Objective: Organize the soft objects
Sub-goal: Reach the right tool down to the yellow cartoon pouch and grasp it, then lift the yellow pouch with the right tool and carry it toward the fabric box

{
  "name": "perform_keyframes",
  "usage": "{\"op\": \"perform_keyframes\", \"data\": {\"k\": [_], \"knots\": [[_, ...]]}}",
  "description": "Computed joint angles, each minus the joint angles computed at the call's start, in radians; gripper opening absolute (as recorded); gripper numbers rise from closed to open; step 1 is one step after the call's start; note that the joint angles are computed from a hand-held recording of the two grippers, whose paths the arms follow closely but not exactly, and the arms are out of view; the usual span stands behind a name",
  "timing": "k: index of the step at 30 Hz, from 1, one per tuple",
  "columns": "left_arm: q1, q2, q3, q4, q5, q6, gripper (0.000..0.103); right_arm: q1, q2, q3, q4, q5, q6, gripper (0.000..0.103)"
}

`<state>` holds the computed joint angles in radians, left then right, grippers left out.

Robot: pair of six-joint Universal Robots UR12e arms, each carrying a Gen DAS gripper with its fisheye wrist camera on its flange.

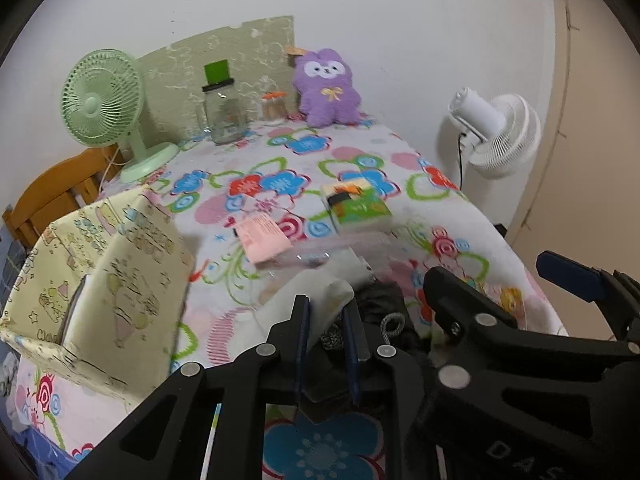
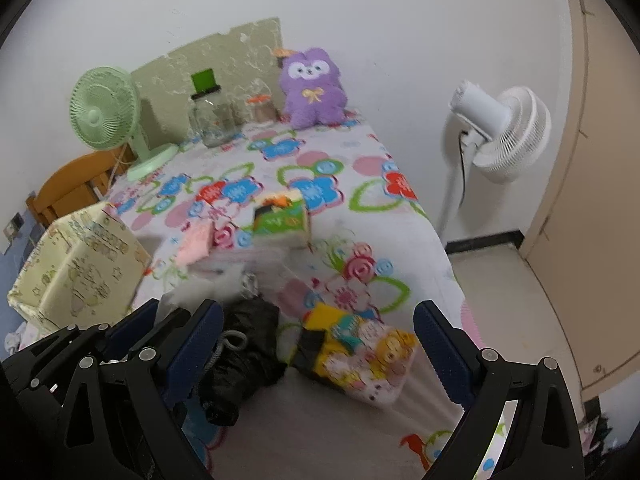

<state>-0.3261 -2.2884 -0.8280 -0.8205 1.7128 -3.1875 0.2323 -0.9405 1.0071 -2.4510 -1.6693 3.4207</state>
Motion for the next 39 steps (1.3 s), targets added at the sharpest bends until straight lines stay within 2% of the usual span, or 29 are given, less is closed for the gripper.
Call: {"op": "perform_keyframes", "data": {"k": [6,16,20,24,30,32,39], "knots": [[-0.008,-0.013,0.007,0.006,0.033,0.009,0.014,-0.012,0.001,0.011,0.029,-0.008,0.049,0.098],[-0.014,-0.037,0.036,-0.013,0.082,0.003,0.014,-0.03,0.023,-0.011,0.086,0.079,0.116,0.096],[-0.012,-0.043,0.046,-0.022,0.079,0.002,0.014,-0.035,0.032,-0.023,0.104,0.109,0.149,0.089],[-0.009,-0.048,0.056,-0.036,0.071,-0.005,0.014,-0.031,0.039,-0.033,0.103,0.114,0.143,0.081],[-0.006,-0.045,0.053,-0.037,0.057,-0.004,0.015,-0.022,0.048,-0.054,0.106,0.081,0.118,0.077],[-0.003,-0.042,0.052,-0.043,0.044,-0.012,0.014,-0.016,0.048,-0.058,0.106,0.044,0.115,0.073],[0.008,-0.033,0.05,-0.05,0.008,-0.032,0.014,-0.016,0.05,-0.072,0.114,0.036,0.106,0.071]]}}
